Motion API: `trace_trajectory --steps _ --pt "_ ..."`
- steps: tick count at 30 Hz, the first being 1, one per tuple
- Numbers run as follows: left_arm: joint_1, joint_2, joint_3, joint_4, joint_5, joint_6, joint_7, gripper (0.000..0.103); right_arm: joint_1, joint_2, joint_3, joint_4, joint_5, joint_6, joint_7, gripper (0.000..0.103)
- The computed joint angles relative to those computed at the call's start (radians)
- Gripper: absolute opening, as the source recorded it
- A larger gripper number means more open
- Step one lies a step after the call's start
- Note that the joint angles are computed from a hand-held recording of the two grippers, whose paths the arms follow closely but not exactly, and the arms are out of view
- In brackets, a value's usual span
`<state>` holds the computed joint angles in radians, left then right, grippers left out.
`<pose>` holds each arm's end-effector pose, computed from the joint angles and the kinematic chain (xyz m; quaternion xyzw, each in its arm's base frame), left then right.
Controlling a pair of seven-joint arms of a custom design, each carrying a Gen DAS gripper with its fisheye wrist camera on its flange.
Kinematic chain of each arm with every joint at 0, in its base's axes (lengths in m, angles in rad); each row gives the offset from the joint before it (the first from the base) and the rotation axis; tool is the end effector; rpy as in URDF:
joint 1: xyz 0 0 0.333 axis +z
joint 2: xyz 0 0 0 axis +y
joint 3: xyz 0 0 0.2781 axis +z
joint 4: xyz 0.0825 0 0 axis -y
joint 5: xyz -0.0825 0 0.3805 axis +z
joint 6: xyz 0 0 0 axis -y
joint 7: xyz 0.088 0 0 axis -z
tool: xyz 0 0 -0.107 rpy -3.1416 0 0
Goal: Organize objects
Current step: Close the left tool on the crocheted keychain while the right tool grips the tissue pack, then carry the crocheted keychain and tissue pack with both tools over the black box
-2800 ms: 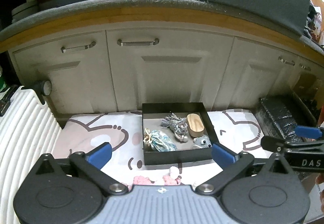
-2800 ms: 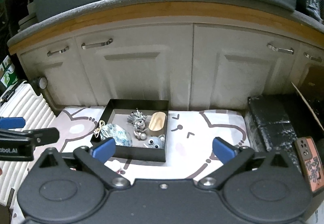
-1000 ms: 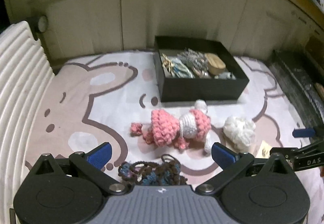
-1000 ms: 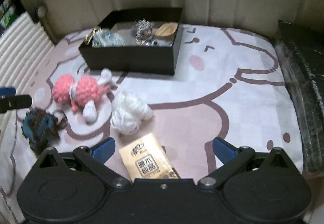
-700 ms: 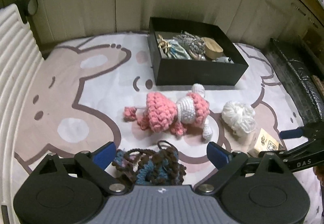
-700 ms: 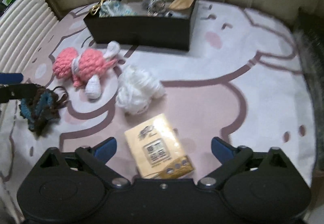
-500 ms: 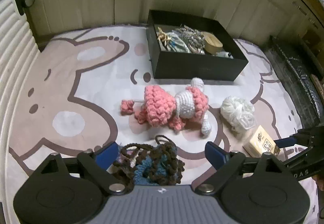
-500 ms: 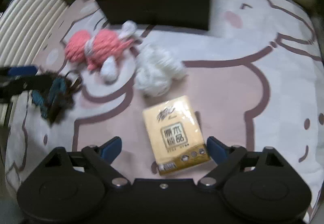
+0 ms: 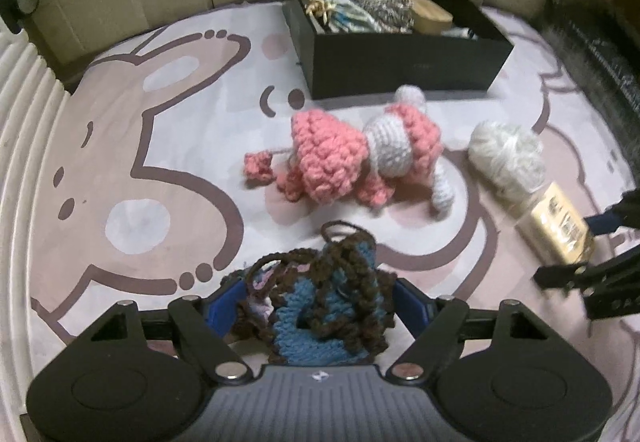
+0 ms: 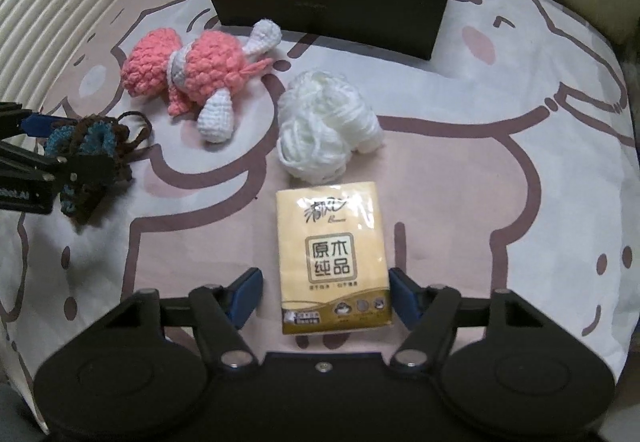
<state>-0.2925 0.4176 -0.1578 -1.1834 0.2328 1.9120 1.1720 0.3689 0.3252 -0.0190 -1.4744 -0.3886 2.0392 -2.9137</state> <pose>0.6350 -0.2628 0.5534 -0.6708 0.7202 -0.1164 0.1336 0.6344 0.2107 0.4854 -0.1260 0.9677 -0.1433 0.1649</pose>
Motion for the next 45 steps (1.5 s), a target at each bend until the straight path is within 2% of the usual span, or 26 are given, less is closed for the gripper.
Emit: trace_trajectory --steps 2,6,7,11,14,19,22,26,38,45 --pt "-0.003 0.013 0.002 0.016 0.004 -0.015 0.002 0.08 0.001 -0.003 -0.001 -0.001 0.0 -0.012 0.007 0.059" --pt "-0.019 0.053 0.006 0.073 0.023 -0.062 0.018 0.08 0.001 -0.011 0.0 -0.014 -0.003 -0.011 0.026 0.055" --pt "-0.022 0.064 0.006 0.09 0.026 -0.075 0.027 0.078 -0.001 -0.009 0.001 -0.008 -0.002 -0.015 0.02 0.054" --pt "-0.03 0.091 0.009 0.138 0.023 -0.108 0.051 0.056 -0.002 0.005 0.003 0.017 0.006 -0.038 -0.005 0.054" --pt "-0.031 0.085 0.012 0.135 0.018 -0.107 0.045 0.051 0.0 0.002 0.0 0.016 0.007 -0.04 -0.002 0.054" --pt "-0.019 0.036 0.01 0.073 0.002 -0.058 0.001 0.05 0.018 0.007 -0.005 0.051 -0.03 -0.091 0.029 0.054" --pt "-0.019 0.008 0.007 0.043 0.007 -0.025 -0.022 0.05 0.053 0.061 -0.025 0.164 -0.084 -0.222 0.151 0.053" --pt "-0.018 -0.034 0.003 0.001 0.017 0.021 -0.062 0.05 0.078 0.066 -0.031 0.204 -0.133 -0.278 0.202 0.053" --pt "-0.03 -0.14 -0.007 -0.093 0.088 0.121 -0.224 0.05 0.169 0.161 -0.063 0.444 -0.251 -0.519 0.268 0.054" --pt "-0.042 -0.165 -0.019 -0.107 0.127 0.173 -0.303 0.05 0.232 0.289 -0.109 0.683 -0.297 -0.689 0.27 0.054"
